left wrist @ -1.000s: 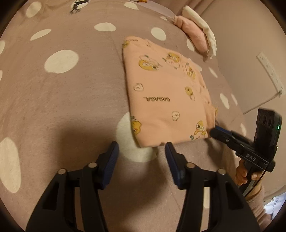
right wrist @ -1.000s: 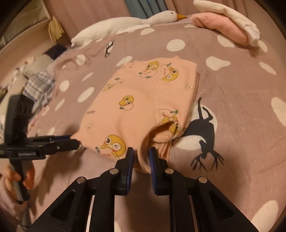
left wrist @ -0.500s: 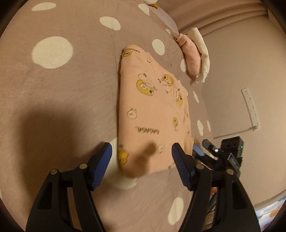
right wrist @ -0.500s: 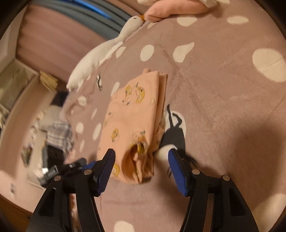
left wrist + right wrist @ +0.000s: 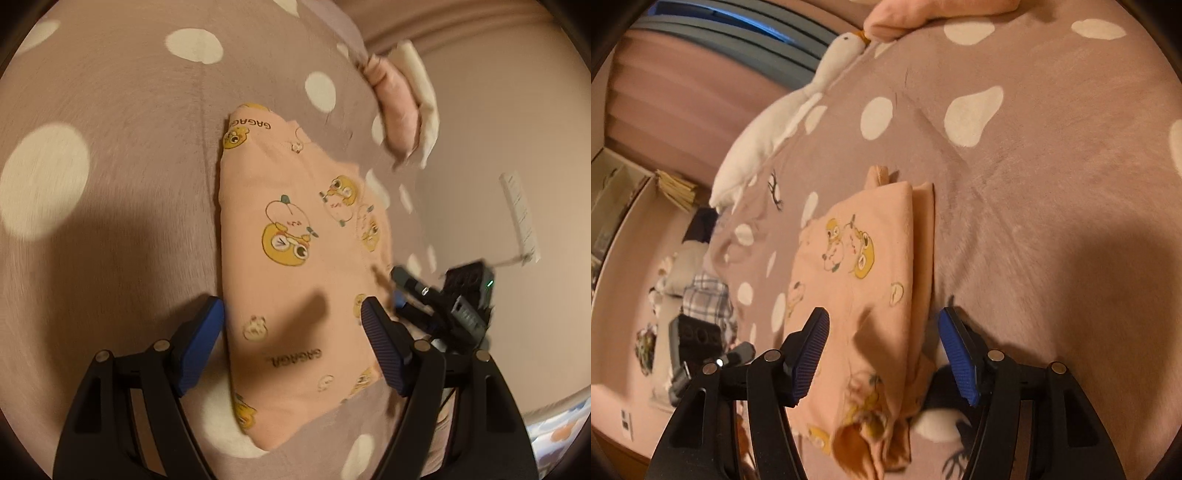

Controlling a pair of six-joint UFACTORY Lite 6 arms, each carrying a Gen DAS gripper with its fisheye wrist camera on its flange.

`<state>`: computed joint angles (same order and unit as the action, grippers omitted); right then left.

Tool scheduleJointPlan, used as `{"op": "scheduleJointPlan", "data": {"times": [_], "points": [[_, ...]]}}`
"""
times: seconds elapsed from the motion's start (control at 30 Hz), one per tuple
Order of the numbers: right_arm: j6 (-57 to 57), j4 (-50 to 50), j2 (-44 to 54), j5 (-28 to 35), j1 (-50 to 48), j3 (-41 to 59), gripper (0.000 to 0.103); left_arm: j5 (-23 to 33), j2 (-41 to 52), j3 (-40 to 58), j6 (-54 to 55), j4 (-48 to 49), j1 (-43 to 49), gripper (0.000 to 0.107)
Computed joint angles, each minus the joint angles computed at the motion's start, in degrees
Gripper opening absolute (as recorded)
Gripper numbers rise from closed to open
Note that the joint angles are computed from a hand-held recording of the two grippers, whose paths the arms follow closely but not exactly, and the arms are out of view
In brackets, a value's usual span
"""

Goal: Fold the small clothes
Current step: 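Grasp the bundle end with the left tool while the right tool grasps it too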

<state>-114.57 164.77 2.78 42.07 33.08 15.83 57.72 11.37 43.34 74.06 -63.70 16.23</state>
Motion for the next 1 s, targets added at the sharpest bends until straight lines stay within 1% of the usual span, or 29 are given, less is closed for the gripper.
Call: {"op": "scheduleJointPlan", "data": {"times": [0.07,0.13,0.17,0.23,0.37,0.47,0.53,0.57,0.63,0.67,0.73,0.8,0.87,1.0], "points": [[-0.12,-0.82,1.03,0.40,-0.41,0.82,0.062,0.39,1.94,1.54,0.53,-0.69,-1.27,0.076],[0.13,-2.87,3.13,3.29,-1.34,1.10,0.062,-0.28,3.32,1.62,1.94,-1.88,-2.50,0.077],[-0.05,-3.38,5.11,5.50,-1.33,1.59,0.062,-0.79,3.73,0.76,3.69,-3.43,-3.01,0.078],[-1.17,-2.94,6.24,7.87,-1.10,1.19,0.062,-0.68,4.39,-0.39,5.94,-5.83,-2.84,0.079],[-3.22,-4.39,7.14,10.47,-1.70,0.73,0.062,1.86,4.49,-1.79,9.10,-8.85,-1.35,0.079],[-3.86,-4.44,8.37,11.74,-1.80,1.46,0.062,1.76,6.58,-1.53,11.21,-10.56,-1.11,0.079],[-4.71,-3.53,8.92,11.59,-1.25,2.09,0.062,1.70,7.77,-1.37,12.23,-11.58,-1.12,0.079],[-5.24,-2.73,9.01,11.54,-0.91,2.13,0.062,2.04,7.81,-1.53,12.72,-11.89,-0.62,0.077],[-5.62,-0.61,8.78,11.11,0.01,2.09,0.062,0.45,5.99,-2.33,12.57,-11.31,-0.34,0.073],[-6.19,2.16,6.89,8.24,1.43,1.77,0.061,-0.60,4.48,-2.93,13.22,-10.81,-0.10,0.073],[-8.46,6.84,4.21,4.69,4.09,1.37,0.061,-0.10,4.67,-2.86,14.18,-10.28,0.49,0.073],[-8.40,6.36,5.02,4.93,4.18,1.71,0.061,1.34,8.00,-0.91,13.61,-9.79,-0.10,0.073],[-7.59,3.91,8.05,6.43,2.90,3.42,0.061,1.60,8.97,-0.43,13.14,-10.86,-0.53,0.073],[-9.10,4.92,10.18,8.41,3.29,4.63,0.061,0.14,6.29,-3.09,15.13,-12.96,-1.11,0.072]]}}
